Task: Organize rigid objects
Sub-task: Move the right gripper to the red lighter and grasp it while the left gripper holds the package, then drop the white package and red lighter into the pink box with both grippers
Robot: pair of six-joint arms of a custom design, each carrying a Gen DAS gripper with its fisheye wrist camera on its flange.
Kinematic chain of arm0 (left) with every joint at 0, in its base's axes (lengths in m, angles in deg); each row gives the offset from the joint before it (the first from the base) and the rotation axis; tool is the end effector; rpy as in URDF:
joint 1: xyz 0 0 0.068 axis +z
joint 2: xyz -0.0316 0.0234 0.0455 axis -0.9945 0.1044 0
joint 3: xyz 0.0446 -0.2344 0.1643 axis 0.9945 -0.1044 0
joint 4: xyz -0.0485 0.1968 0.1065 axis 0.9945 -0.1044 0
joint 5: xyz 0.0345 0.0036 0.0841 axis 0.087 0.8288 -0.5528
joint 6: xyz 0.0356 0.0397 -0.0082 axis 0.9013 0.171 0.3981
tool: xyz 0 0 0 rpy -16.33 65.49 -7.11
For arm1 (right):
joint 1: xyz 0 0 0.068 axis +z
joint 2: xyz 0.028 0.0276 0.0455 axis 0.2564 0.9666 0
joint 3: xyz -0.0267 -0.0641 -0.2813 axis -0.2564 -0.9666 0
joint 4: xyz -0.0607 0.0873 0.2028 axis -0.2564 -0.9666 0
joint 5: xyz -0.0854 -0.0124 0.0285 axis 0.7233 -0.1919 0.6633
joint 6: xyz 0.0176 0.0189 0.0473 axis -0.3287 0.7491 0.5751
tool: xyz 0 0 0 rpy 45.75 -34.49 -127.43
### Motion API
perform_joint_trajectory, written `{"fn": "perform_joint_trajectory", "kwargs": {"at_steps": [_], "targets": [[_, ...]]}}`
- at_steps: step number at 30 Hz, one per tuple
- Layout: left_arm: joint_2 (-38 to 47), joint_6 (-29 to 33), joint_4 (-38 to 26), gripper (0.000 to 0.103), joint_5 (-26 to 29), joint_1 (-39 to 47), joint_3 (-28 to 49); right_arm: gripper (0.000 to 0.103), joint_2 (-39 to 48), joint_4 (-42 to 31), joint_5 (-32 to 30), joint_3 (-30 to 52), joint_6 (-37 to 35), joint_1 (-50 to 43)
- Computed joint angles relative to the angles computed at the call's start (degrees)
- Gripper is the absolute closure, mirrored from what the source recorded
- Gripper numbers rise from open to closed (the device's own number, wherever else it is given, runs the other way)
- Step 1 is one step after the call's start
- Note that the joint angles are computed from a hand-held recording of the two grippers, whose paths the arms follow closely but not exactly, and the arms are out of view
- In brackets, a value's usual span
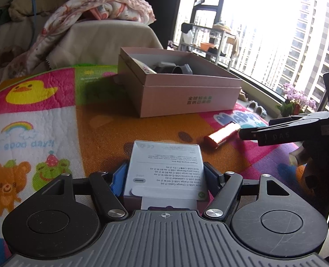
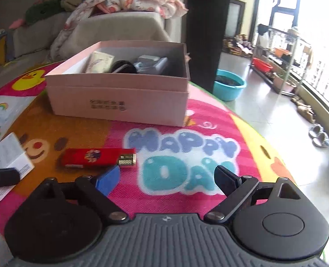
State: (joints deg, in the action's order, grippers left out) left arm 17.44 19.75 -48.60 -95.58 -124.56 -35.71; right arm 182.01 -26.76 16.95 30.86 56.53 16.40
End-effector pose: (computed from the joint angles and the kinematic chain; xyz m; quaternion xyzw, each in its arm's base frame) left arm 0.1068 -0.0652 0.1764 -0.1111 0.8843 -0.0299 0.4526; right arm 0.2813 0.0214 0.1785 -0.2842 0.8676 0.1042 0.3946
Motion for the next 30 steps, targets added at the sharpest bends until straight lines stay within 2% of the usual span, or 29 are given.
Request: {"fn": "perform_joint_trajectory", "kwargs": {"at_steps": [3,6,7,10,21,23,25,30], "targets": [[0.2,0.0,0.0,0.028,-0.1,-0.1,0.1,0.011,-0.9,-1.1,-1.6,-0.6,-1.2,-0.3],[0.6,0.0,-0.3,0.028,-0.4,-0.2,0.3,0.01,-1.8,-7.7,-6.6,0.3,-4.1,-1.1],[0.8,0.0,-0.4,0.028,-0.5,-0.4,0.5,0.008,-2.4,-7.8,-7.0,-0.4,-4.3,-0.7],[1.0,-0.1,-0.4,0.028,-0.7,-0.5,0.6,0.007,-3.9,-6.9,-6.6,-2.3,-4.5,1.3],[1.4,-0.4,-0.3,0.028,-1.1,-1.0,0.6,0.007,-1.8,-3.4,-3.3,-1.1,0.7,8.2],[1.8,-0.8,-0.8,0.028,-1.7,-1.6,0.9,0.01,-1.7,-2.8,-3.0,-1.2,0.9,9.0],[2.9,-1.5,-2.0,0.028,-3.2,-3.1,1.6,0.021,-2.4,-2.9,-3.4,-1.5,0.1,9.1],[3.9,-1.5,-3.6,0.028,-5.0,-5.3,2.6,0.022,-6.1,-6.1,-5.7,-2.5,-4.4,5.0]]}}
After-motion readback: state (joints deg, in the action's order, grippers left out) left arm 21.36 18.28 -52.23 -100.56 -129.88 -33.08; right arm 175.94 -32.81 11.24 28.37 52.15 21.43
